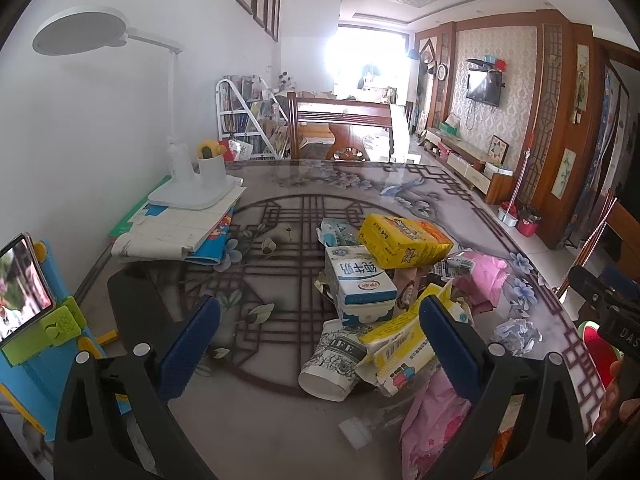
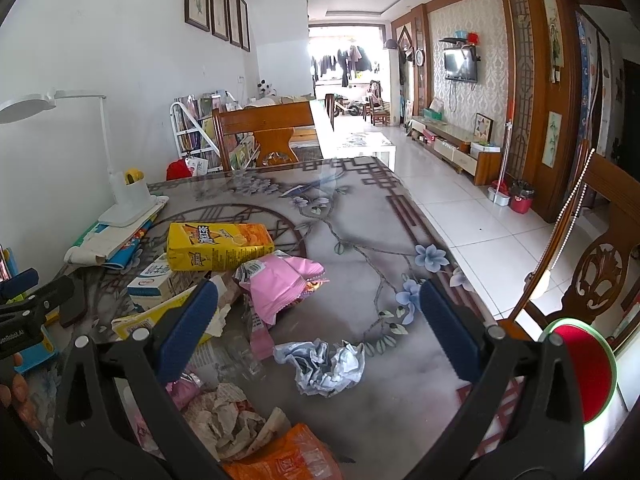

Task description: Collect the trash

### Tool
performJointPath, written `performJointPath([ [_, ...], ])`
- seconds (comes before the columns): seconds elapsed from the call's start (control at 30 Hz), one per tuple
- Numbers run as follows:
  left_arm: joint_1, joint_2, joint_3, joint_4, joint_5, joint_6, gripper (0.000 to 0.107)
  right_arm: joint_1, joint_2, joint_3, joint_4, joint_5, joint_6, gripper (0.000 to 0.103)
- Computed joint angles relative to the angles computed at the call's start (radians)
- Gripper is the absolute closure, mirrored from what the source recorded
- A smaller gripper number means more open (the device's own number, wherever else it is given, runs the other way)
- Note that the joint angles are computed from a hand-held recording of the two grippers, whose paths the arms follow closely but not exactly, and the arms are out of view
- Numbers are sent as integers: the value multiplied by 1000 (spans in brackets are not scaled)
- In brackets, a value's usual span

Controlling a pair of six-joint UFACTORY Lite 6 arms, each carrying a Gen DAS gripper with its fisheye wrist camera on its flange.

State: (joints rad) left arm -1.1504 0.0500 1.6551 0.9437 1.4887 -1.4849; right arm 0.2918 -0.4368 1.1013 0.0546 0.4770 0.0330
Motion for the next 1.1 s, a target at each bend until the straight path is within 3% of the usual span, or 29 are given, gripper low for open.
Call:
performJointPath([
  [0.8,14,-19,-23,-7,-11,6,12,-28,-15,-20,26,10,-49,3],
  [0.87,11,-35,-42,-3,-23,6,12,-33,-5,-6,44,42,-84,3],
  [1.0,5,-77,-81,-11,-47,12,12,-118,-4,25,287,245,-355,3],
  [1.1,-2,-93,-79,-34,-59,23,12,-165,-35,-31,344,380,-431,3],
])
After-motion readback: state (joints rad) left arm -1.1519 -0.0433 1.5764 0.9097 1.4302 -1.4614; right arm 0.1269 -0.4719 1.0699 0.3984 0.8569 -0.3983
